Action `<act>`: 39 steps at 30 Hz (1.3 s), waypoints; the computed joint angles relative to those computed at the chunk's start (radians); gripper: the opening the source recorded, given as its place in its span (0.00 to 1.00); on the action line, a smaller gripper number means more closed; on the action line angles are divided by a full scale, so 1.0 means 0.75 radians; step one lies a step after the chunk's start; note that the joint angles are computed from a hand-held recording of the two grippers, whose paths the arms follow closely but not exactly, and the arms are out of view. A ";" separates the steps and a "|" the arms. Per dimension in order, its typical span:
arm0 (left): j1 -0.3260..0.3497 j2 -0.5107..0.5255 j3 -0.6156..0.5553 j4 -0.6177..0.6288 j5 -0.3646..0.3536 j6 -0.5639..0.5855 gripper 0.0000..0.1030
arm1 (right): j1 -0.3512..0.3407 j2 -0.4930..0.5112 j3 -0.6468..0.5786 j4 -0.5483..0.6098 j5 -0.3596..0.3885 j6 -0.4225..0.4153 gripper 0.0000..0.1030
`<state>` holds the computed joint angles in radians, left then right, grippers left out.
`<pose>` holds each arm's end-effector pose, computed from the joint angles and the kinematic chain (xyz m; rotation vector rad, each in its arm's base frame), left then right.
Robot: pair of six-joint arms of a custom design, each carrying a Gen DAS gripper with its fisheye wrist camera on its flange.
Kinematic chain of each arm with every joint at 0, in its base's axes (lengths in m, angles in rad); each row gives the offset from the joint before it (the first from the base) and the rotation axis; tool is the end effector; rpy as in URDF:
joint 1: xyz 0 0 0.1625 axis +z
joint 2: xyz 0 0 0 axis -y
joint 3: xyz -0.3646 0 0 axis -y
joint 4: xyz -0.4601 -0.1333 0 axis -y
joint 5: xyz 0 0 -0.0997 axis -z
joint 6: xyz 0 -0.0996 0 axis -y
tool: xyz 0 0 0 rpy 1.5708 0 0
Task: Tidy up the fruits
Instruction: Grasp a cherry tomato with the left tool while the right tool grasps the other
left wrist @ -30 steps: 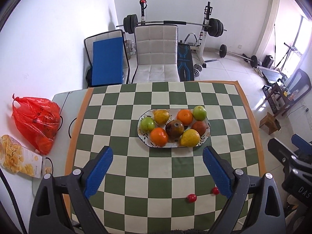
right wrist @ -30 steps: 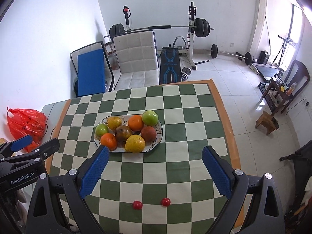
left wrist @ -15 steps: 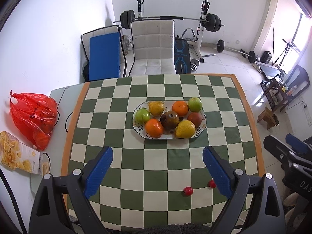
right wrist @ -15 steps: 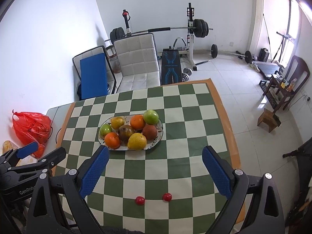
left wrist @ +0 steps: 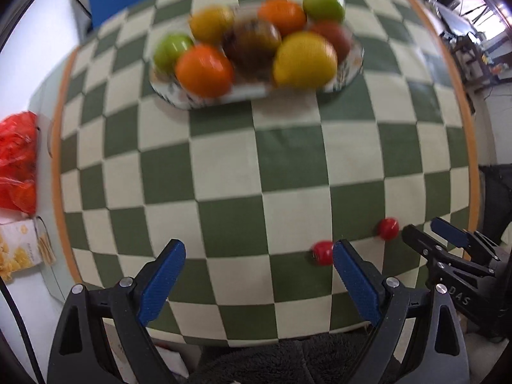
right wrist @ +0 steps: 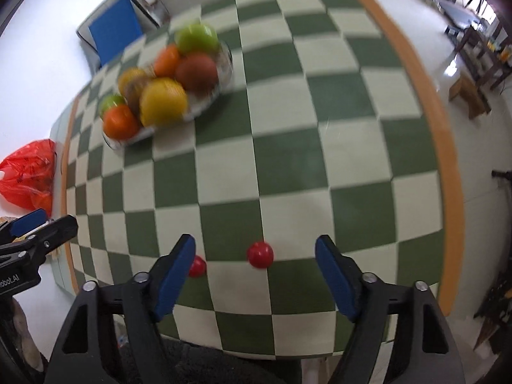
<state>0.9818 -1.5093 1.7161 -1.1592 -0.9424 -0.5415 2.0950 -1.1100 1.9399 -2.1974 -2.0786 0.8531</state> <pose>-0.1223 -0.5283 0.3085 0.2918 2.2817 0.2189 0.3501 -0.4360 0.0442 -0.3598 -2.5906 0.2253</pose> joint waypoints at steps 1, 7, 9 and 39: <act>0.011 0.010 0.001 0.008 -0.016 -0.006 0.92 | -0.019 0.015 0.019 -0.026 0.026 -0.008 0.64; 0.061 0.040 0.032 -0.002 -0.125 -0.006 0.92 | -0.079 0.110 0.045 -0.098 0.081 -0.064 0.38; 0.076 0.043 0.039 -0.012 -0.168 -0.007 0.92 | -0.075 0.139 0.030 -0.091 0.060 -0.087 0.29; 0.111 -0.046 0.113 -0.223 -0.309 0.044 0.27 | -0.022 -0.046 0.073 -0.145 -0.041 -0.110 0.29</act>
